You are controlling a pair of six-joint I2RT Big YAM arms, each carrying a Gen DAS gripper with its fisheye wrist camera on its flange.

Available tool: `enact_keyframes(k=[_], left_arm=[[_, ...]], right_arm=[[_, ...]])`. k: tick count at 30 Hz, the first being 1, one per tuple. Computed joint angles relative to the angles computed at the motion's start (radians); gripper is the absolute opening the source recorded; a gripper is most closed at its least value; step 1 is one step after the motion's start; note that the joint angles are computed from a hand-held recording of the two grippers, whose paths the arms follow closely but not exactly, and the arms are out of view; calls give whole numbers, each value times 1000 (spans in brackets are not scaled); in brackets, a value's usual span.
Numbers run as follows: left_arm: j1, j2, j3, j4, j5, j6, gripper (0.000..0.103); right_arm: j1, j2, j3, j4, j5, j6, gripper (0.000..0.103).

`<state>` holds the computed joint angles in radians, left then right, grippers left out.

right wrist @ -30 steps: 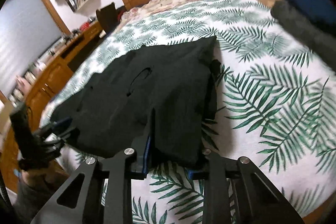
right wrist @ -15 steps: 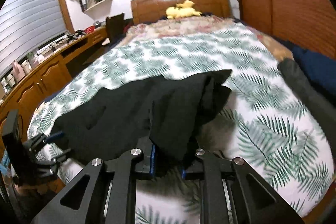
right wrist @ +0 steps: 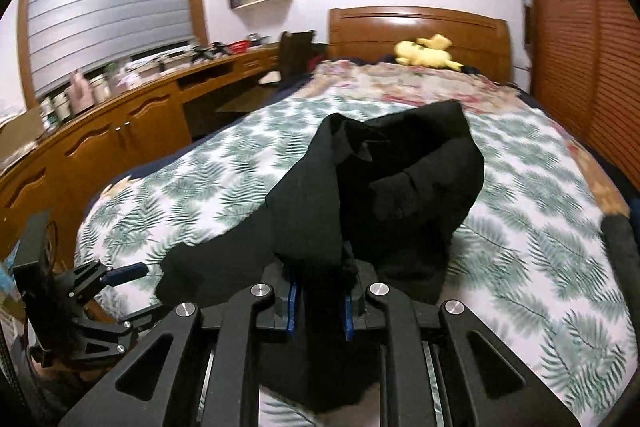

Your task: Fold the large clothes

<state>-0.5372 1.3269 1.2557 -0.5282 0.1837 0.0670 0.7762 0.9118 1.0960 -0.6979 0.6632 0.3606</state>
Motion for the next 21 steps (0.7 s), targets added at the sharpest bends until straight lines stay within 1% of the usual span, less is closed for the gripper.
enact_keyframes(k=[4,7,10,12,13,15,17,21], left_arm=[[37,-10,-11,9,10,-10,67],[67,-17,-22,14,21,-19,67],[87,-11,-20,4,23,-29,67],[100,-9,-21,6,27,-37,67],[106,-11,-24,10,28,-41,67],[115,-23,-35,21,39,-48,67],[120,-25,-37,31,44,-55,67],[120,-23,-38,25,37,-48,67]], right_arm=[[-56,70,28,53,-99,-70,16],[-79,120,51,75,-156,-98,16],[-98,159,66,92,-219,-124,16],[-122,186,90,79,-278,-128,16],[-127,193,92,77,-291,-126,16],[-129,208,107,56,-291,-130,16],[-134,218,108,47,-291,-138,19],[-125,239,134,-5,-265,-132,21]])
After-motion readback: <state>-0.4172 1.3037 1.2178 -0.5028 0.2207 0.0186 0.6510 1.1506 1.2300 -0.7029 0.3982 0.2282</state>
